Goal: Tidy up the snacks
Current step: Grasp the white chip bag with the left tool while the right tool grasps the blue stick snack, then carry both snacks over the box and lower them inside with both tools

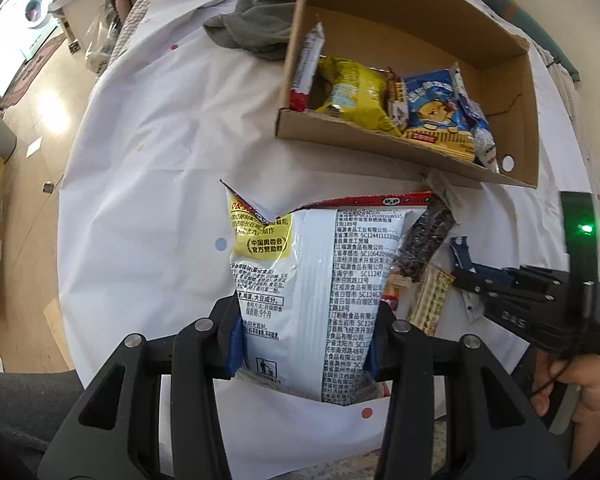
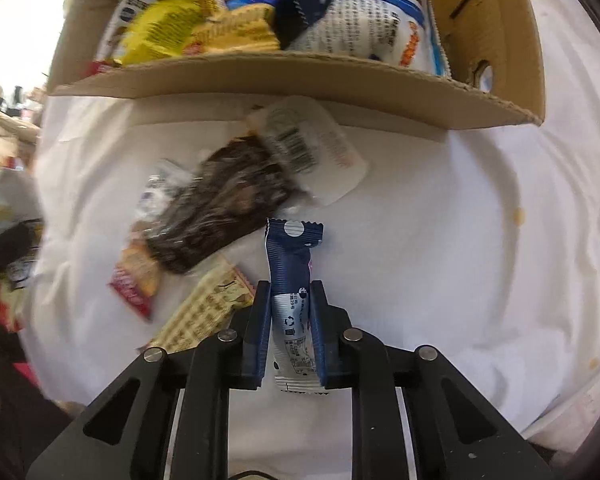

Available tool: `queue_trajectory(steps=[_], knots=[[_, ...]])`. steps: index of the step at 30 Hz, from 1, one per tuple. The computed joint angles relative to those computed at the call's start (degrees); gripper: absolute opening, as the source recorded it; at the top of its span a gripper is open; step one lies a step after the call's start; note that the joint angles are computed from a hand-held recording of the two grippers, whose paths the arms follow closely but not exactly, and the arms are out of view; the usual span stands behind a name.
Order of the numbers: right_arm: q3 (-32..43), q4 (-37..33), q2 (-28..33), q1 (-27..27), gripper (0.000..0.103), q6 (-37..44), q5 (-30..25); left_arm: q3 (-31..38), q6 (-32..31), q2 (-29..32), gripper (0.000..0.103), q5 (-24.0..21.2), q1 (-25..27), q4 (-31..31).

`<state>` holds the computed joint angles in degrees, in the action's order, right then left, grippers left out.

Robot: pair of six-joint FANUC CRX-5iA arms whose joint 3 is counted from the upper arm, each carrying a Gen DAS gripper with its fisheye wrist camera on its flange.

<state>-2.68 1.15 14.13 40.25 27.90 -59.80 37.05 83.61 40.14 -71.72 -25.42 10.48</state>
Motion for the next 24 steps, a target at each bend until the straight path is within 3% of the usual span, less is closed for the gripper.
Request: queue_trajectory(steps=[7,13,18,24], knots=[[-4.12,5.19,-5.38,2.25,0.019,-6.16,5.47,-1.14,2.40,-0.78,0.041,1.96,0.22,-1.74],[-10.83,15.25,-11.05,3.69,0.019,-14.46,13.82,-3.43,4.71,-2.84,0.041,7.09,0.13,-3.58],[-18.43,30.37,-14.93,4.15,0.019,-28.12,25.63,-3.33,5.86,-4.67,0.041,9.45,0.30,-4.03],[-22.81,45.08,-17.02,1.55,0.019,-42.47,29.75,4.07,5.30,-2.92,0.041,9.56,-0.47,-4.54]])
